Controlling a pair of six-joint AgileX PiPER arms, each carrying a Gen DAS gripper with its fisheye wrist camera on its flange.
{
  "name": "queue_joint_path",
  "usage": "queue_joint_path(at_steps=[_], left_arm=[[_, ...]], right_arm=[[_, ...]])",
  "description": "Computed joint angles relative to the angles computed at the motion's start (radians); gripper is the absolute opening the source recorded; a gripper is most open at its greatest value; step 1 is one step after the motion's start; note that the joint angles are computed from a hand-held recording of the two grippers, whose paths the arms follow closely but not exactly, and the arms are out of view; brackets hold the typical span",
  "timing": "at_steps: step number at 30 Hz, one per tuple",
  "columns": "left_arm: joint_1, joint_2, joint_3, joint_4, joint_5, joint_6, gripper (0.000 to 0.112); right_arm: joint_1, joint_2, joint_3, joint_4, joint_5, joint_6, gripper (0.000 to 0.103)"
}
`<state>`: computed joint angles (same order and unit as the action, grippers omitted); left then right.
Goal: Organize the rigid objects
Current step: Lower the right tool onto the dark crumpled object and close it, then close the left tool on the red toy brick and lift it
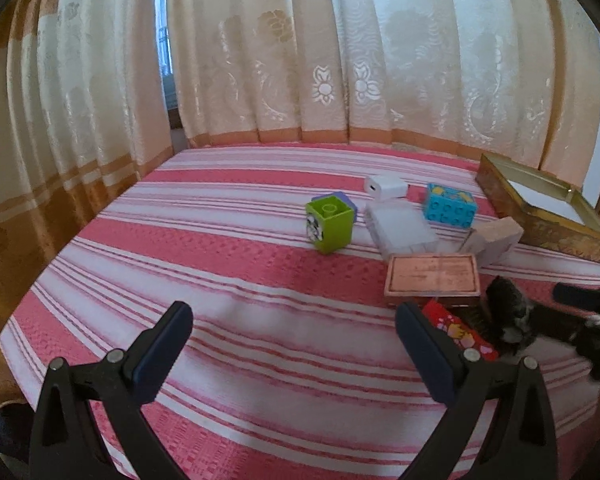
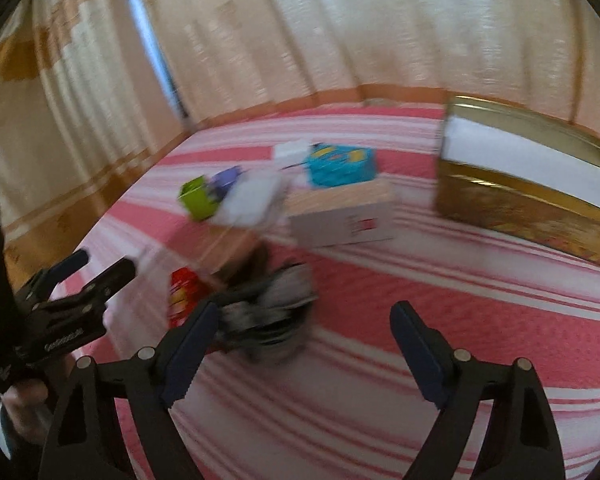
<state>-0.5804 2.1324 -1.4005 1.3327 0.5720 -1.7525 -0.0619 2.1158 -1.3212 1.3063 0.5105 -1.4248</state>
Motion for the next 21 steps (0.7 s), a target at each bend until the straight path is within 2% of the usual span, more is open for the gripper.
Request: queue_joint_path(at_steps=[3,6,8,13,17,18,21], left_arm=[[0.002,-0.003,0.003,-0.011,-0.023,0.011,0.103],[-0.006,-0.008,0.009,-0.018,-0.011,0.025,0.103],[-0.009,-0.007,0.009,-0.020,-0.006,0.035,0.103],[-0.015,-0.008,0.003,-0.032,-0.027,0.053,0.103],[-0.023,0.003,-0.031,-0.074,-0.059,0.093,0.103],[-0.020,0.007,-0.048,-0.111,-0.096,0.131,0.103],[-0.025,0.032,-0.104,-0.197,-0.135,0.208,0.102]], right_arm=[[0.030,0.027,-0.047,-0.091,0.008,0.092,0.090],[0.056,0.083,-0.132,-0.210,0.030,0.229,0.089],[0.062,0.096,-0.148,-0.203,0.019,0.236,0.068],[0.065,0.088,-0.147,-0.250,0.019,0.221,0.065],[0.021,0.055,-0.095,-0.165,0.025,0.119,0.065],[0.005,0.048,-0.083,-0.124,0.021,0.085,0.065],[-0.027,0.020,-0.039,-0.003,-0.038,-0.023,0.065]])
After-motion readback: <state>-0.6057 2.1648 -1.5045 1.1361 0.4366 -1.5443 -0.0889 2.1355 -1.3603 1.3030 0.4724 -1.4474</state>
